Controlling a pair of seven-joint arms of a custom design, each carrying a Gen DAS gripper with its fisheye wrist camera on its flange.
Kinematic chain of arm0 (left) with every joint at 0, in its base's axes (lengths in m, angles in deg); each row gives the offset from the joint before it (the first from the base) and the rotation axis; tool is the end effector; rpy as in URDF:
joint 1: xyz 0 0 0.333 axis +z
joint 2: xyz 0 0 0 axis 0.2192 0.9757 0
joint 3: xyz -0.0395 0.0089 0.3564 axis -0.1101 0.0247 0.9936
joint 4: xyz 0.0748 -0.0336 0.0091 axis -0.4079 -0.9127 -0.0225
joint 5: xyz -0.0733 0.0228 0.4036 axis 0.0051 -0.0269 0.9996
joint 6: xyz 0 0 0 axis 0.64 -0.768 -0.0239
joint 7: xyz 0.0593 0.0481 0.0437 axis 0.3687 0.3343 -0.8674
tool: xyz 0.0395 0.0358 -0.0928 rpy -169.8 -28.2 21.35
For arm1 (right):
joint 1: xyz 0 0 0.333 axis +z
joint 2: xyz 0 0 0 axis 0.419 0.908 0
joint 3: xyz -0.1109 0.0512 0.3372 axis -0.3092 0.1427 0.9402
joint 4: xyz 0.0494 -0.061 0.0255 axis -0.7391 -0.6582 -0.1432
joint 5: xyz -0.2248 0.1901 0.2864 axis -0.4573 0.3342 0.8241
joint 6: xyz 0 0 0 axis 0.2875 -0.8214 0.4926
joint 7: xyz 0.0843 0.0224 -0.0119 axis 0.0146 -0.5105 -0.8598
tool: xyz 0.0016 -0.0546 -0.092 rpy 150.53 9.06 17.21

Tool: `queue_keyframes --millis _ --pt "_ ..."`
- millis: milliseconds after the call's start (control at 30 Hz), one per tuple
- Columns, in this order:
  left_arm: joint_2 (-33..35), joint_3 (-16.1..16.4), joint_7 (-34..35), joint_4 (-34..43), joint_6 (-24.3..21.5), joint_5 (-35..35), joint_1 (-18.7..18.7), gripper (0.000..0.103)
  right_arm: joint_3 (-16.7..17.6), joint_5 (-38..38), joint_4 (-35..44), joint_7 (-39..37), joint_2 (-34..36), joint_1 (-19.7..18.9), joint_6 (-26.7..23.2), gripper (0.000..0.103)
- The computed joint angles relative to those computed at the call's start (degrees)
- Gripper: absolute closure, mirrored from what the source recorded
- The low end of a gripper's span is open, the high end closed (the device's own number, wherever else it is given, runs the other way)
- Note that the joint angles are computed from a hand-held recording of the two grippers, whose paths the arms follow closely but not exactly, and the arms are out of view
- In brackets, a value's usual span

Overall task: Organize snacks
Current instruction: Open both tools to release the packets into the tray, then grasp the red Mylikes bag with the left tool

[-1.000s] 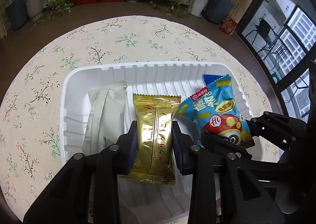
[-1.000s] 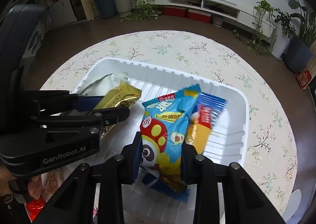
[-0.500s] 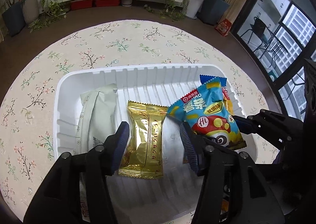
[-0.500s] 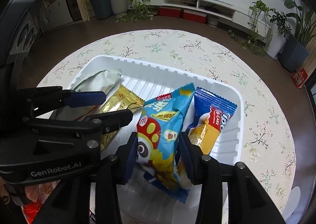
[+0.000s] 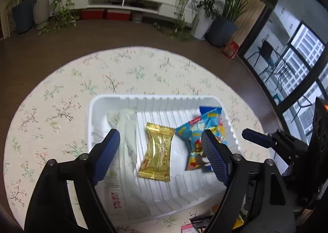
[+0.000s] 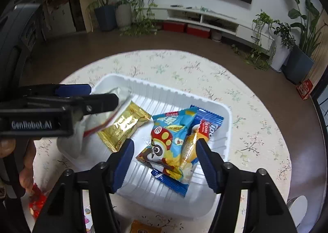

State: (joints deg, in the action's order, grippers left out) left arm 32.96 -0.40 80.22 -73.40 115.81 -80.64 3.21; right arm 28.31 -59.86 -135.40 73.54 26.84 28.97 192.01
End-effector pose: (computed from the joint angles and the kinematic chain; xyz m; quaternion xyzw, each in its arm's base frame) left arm 0.7364 -0.2451 0.5518 -0.5776 0.7336 -0.3514 0.0686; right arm 0.6268 0.0680 0.4705 -0.7411 0.5861 -0.1968 0.2617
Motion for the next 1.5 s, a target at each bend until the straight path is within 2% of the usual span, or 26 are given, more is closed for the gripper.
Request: queue_keyframes --millis 33,133,233,300,400,467,567,733,867,967,1100,1233,1300,1500 --pt "-1.1 -0.4 0.9 -1.0 1.1 -0.8 0.6 0.012 0.4 1.9 -1.0 -1.0 -1.2 -0.4 0.9 0.035" --pt "-5.3 -0.9 3.9 -5.0 5.4 -2.8 2.0 0.004 1.0 12.2 -4.9 -8.4 -5.7 -0.6 4.2 0.029" --pt "-10.2 -0.6 6.7 -9.9 9.4 -3.7 2.9 0.001 -1.1 26.1 -8.8 -18.6 -11.0 2.3 6.9 0.021" --pt "-14.2 0.2 7.6 -14.0 12.0 -3.2 2.9 0.001 -3.2 31.9 -11.6 -22.3 -14.4 5.0 8.8 0.018" --pt "-20.3 0.7 9.5 -20.8 14.7 -5.1 3.6 0.001 -6.0 35.4 -16.3 -22.6 -19.7 8.3 10.4 0.016" --pt "-24.5 1.8 6.8 -25.3 13.4 -2.7 3.4 0.001 -7.2 36.3 -20.5 -21.5 -23.8 10.1 12.0 0.015" --pt "-29.7 2.5 0.6 -31.1 7.7 2.5 3.7 0.001 -7.6 35.3 -25.8 -18.2 -28.2 11.3 13.9 0.011" --pt "-36.3 1.7 -6.7 -42.1 3.0 4.9 3.5 0.001 -2.2 30.9 -34.2 -9.0 -33.5 7.5 15.4 0.011" --pt "-38.5 0.9 -9.1 -48.4 2.6 2.9 2.2 0.001 1.3 27.8 -39.0 -3.6 -37.1 5.3 14.8 0.011" --pt "-39.6 -0.6 -12.9 -51.6 3.5 6.2 2.3 0.001 2.8 25.6 -41.9 -0.7 -39.7 4.6 14.3 0.011" --pt "-39.6 -1.5 -15.6 -53.3 5.3 8.8 2.0 0.001 3.6 22.6 -44.5 2.4 -42.5 4.6 12.9 0.009" --pt "-38.9 -1.6 -17.9 -53.8 6.5 11.0 1.9 0.001 2.2 20.7 -46.2 5.3 -44.0 6.4 10.8 0.006" --pt "-38.5 -1.3 -18.4 -53.4 6.0 11.5 2.0 0.001 2.5 19.5 -46.7 7.4 -44.0 6.3 10.0 0.006" --pt "-36.1 -1.4 -19.9 -50.8 4.3 14.3 2.0 0.001 0.4 16.3 -47.5 11.2 -43.4 9.0 9.6 0.006"
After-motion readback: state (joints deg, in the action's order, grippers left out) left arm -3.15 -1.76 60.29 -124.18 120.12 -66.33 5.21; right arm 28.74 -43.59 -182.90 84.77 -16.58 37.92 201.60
